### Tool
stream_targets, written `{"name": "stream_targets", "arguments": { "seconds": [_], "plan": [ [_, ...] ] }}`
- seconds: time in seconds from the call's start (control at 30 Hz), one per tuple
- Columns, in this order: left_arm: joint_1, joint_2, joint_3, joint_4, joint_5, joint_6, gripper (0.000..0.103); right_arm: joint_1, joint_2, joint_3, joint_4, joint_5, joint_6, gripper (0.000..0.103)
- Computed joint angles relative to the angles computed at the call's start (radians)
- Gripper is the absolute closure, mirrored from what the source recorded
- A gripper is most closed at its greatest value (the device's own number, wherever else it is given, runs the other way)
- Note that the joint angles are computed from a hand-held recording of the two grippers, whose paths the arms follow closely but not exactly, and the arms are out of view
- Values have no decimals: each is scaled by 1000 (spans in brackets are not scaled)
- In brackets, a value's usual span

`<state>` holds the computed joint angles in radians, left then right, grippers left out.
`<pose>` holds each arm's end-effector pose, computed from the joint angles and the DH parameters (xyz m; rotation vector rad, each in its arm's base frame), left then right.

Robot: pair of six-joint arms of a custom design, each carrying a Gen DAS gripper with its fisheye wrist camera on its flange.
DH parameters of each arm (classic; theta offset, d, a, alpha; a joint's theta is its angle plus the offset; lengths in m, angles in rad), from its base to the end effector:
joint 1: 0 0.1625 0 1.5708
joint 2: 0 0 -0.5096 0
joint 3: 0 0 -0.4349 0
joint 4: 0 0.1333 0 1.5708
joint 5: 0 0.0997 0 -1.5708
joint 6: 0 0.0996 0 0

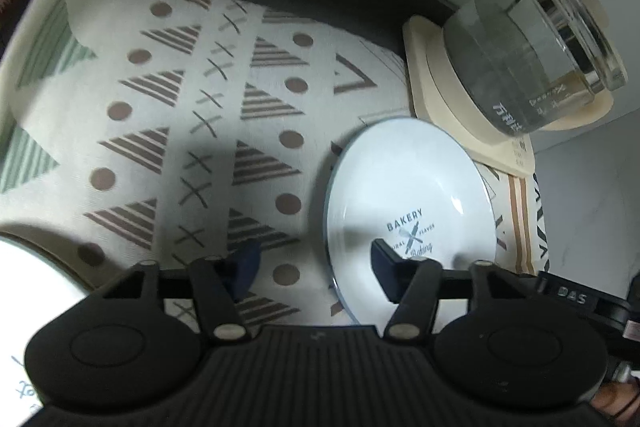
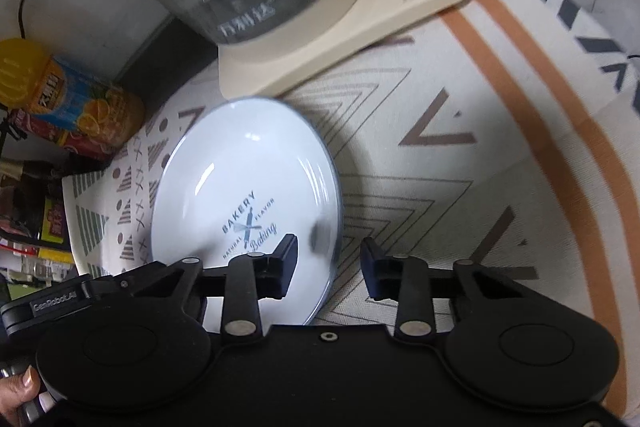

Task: Organize plates and bowls
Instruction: 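Close both grippers on the rim of the 'BAKERY' plate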

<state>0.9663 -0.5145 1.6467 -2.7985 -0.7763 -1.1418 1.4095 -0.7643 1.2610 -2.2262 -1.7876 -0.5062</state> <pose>-0.2491 -0.7203 -0.0404 -0.7275 2.4496 -0.8999 -0.0283 -0.8708 0.2276 0.4702 -2.8446 0.1138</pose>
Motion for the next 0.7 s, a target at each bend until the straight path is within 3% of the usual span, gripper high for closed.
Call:
{"name": "stream_targets", "arguments": {
  "seconds": [0.17,0.4,0.5,0.63,0.7],
  "plan": [
    [24,7,-6,-5,-61,-6,69,2,16,-23,16,5,-39,78],
    [45,15,-17,-56,-123,54,87,-3,22,-29,13,22,-77,88],
    [47,29,-32,-61,-129,64,94,-11,24,-48,39,38,-56,92],
    [38,31,-40,-42,-111,71,93,-4,0,-13,-1,67,-133,94],
    [29,24,-27,-50,-86,75,93,-2,-6,-15,7,90,-132,93]
  ]
}}
